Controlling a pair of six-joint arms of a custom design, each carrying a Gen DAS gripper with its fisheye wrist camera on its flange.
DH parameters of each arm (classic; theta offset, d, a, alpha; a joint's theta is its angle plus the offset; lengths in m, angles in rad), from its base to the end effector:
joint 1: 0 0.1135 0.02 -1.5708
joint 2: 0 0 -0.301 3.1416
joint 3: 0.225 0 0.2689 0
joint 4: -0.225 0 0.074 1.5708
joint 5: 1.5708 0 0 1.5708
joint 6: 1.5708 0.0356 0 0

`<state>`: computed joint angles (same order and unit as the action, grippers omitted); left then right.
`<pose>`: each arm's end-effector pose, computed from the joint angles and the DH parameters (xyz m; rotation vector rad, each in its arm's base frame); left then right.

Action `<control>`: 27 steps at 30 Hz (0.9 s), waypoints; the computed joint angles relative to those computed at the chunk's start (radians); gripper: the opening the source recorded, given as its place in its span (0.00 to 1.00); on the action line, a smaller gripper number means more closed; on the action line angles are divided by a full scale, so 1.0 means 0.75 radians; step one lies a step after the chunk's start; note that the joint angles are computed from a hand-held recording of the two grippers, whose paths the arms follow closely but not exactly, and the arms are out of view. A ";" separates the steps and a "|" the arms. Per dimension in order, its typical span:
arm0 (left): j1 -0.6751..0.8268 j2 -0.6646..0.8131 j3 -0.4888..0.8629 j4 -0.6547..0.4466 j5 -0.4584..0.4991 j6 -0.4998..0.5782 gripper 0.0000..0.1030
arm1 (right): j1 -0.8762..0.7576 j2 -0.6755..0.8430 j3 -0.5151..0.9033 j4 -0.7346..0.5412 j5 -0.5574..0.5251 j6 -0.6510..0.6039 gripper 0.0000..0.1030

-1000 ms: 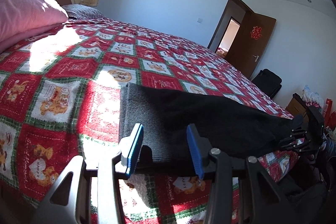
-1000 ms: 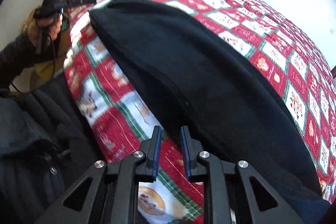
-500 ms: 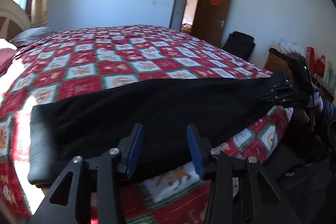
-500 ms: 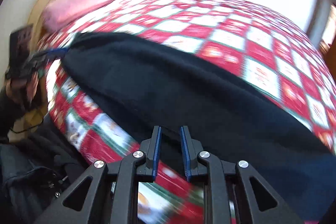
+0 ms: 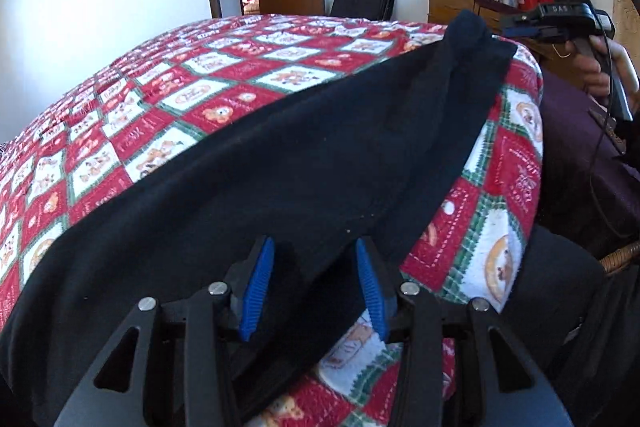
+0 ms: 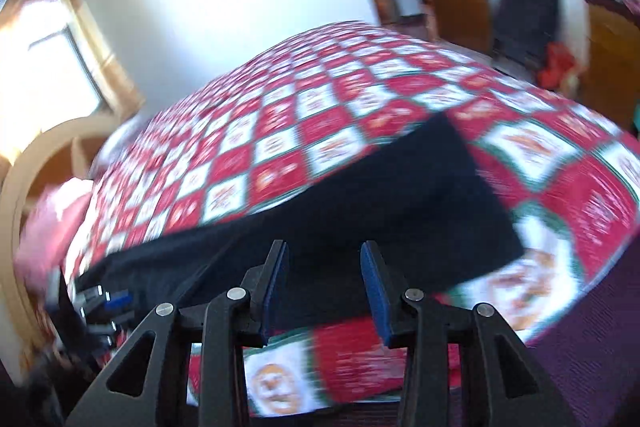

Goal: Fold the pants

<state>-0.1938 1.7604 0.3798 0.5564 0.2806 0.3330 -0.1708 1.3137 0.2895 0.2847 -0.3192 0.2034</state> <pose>0.2519 -0.0595 0.0836 0.7425 2.2506 -0.2689 0.2094 -0.0248 0.1392 0.2660 2.2793 0.3849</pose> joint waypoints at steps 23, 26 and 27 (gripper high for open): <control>0.028 0.081 0.023 0.067 0.075 -0.075 0.16 | -0.154 0.532 0.680 -0.480 0.043 -0.286 0.16; 0.047 0.090 0.039 0.049 0.111 -0.101 0.16 | -0.116 0.513 0.720 -0.468 0.051 -0.316 0.06; 0.051 0.092 0.040 0.048 0.119 -0.106 0.16 | -0.105 0.487 0.728 -0.464 0.054 -0.314 0.05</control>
